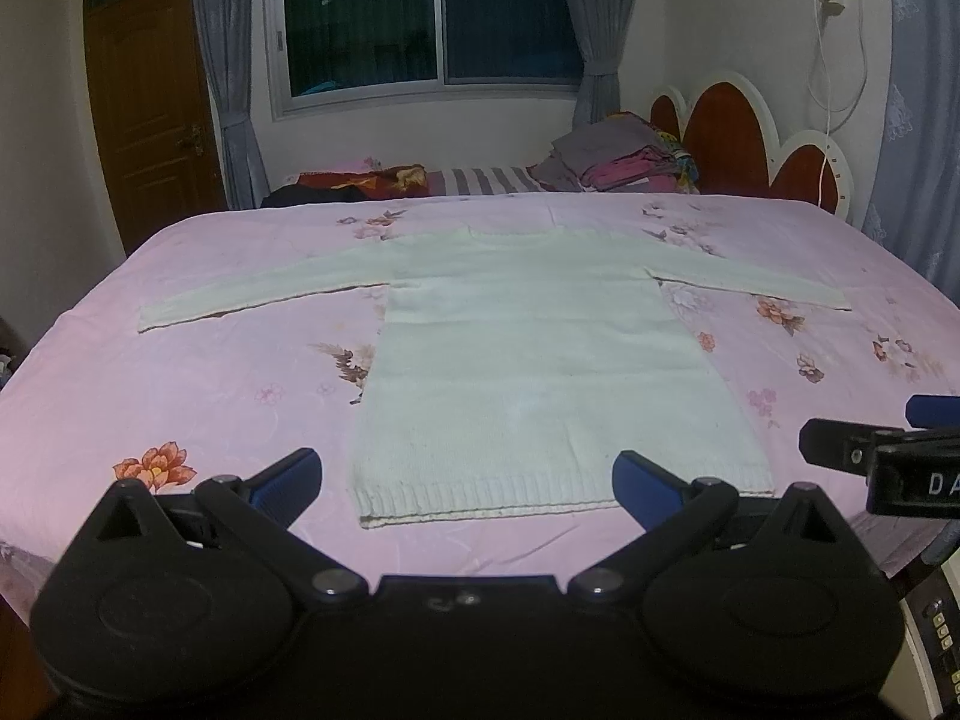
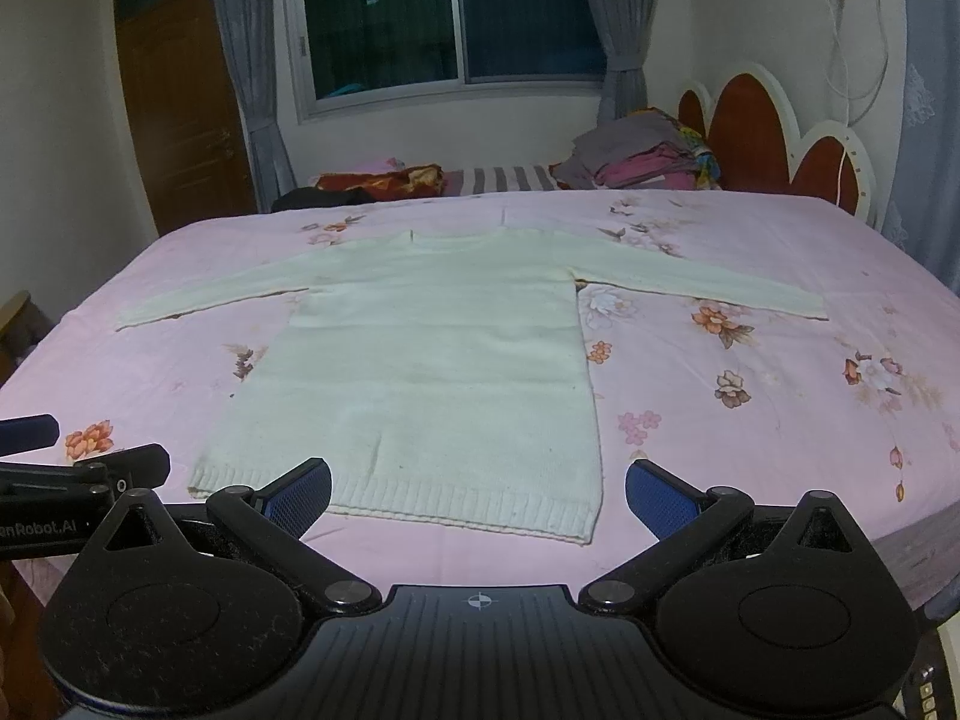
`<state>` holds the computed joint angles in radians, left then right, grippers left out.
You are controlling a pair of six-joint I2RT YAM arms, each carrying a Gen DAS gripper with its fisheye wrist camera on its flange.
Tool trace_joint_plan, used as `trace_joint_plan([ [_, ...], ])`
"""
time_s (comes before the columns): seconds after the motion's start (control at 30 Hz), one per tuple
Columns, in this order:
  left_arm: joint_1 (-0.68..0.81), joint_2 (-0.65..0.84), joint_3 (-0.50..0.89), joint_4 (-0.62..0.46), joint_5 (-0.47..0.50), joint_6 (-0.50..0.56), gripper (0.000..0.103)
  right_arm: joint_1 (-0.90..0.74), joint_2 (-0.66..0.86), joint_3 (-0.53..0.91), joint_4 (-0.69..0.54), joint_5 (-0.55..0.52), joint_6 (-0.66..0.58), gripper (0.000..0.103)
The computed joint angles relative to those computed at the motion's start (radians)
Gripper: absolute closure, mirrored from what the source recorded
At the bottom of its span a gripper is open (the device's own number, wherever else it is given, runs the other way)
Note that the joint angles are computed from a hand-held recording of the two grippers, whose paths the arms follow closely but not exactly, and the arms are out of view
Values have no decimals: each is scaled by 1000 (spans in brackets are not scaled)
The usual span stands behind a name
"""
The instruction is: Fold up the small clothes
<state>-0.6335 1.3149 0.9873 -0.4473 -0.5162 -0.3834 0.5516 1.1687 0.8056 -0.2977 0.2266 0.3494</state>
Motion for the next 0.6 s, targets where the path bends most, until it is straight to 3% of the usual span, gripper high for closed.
trace_joint_plan([
  [0.6,-25,-11,-11,-6,-28,-30,0,-2,-10,-2,-3,-6,-6,0],
])
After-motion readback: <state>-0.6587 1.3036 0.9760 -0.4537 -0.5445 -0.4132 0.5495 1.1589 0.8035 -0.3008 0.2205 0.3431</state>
